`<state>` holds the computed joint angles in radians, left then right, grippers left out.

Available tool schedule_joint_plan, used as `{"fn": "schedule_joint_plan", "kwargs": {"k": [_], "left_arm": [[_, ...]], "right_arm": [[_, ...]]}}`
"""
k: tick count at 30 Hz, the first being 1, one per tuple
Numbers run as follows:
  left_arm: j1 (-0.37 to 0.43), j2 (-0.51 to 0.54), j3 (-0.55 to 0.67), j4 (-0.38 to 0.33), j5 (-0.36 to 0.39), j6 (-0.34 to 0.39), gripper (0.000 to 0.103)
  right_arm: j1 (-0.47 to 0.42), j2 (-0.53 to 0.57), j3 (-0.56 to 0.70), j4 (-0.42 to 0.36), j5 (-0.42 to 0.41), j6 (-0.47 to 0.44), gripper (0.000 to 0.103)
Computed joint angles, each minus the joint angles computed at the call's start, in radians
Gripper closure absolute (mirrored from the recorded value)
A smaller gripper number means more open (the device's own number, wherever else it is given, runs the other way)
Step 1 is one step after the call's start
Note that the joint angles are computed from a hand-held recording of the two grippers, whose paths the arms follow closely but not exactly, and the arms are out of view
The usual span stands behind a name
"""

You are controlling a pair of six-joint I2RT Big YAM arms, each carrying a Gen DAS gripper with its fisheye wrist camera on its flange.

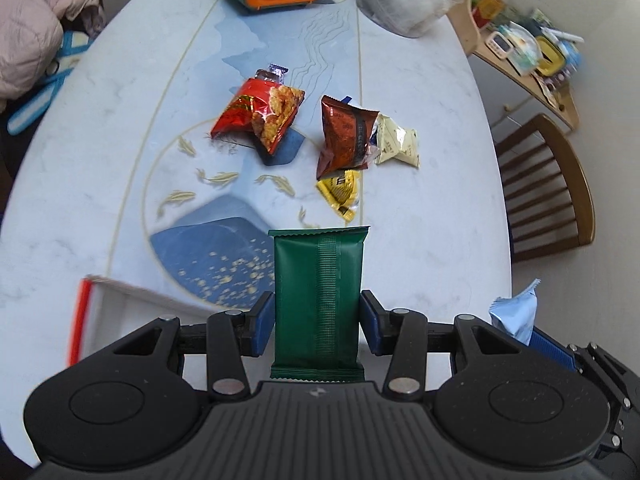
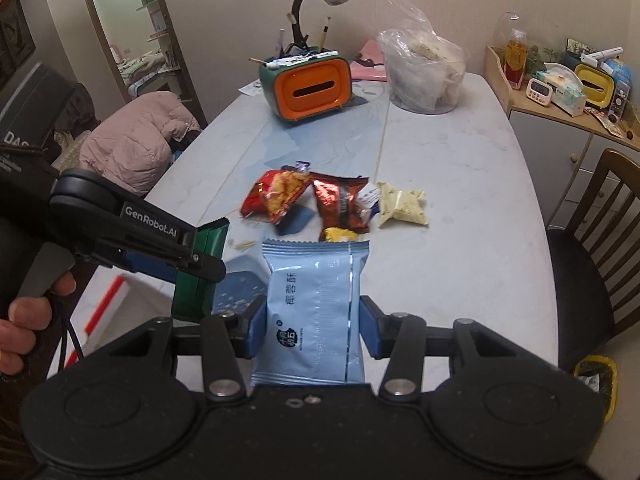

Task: Organize snacks
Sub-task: 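Carry the green bar and light-blue packet over the white box with both tools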

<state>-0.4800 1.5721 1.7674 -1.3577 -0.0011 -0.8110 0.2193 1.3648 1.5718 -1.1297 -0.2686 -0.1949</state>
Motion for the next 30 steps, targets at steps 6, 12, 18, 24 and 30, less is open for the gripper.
{"fn": "schedule_joint_plan", "kwargs": {"k": [6,12,18,24,30], "left_arm": [[-0.012,-0.082,-0.072,-0.024,-0.019,0.086,0.059],[-0.028,-0.154,-0.157,-0.038,-0.038,0.167,0.059],[-0.041,-0.189,-0.245,-0.053,-0.034,0.214,0.059],[-0.055,-0.207,-0.334,-0.053,-0.038,0.226,0.059],[-0.075,-0.214,-0.401,-0.032,-0.054,0.223,0.059]], "right_arm": [[0.059,-0.067,-0.068,0.003,0.033,0.059,0.056],[0.115,-0.114,-0.141,0.011,0.051,0.118,0.056],[0.173,-0.140,-0.213,0.015,0.070,0.165,0.056],[0.231,-0.146,-0.285,0.027,0.105,0.205,0.057],[0.261,-0.136,-0.339,0.034,0.134,0.237,0.057]]}}
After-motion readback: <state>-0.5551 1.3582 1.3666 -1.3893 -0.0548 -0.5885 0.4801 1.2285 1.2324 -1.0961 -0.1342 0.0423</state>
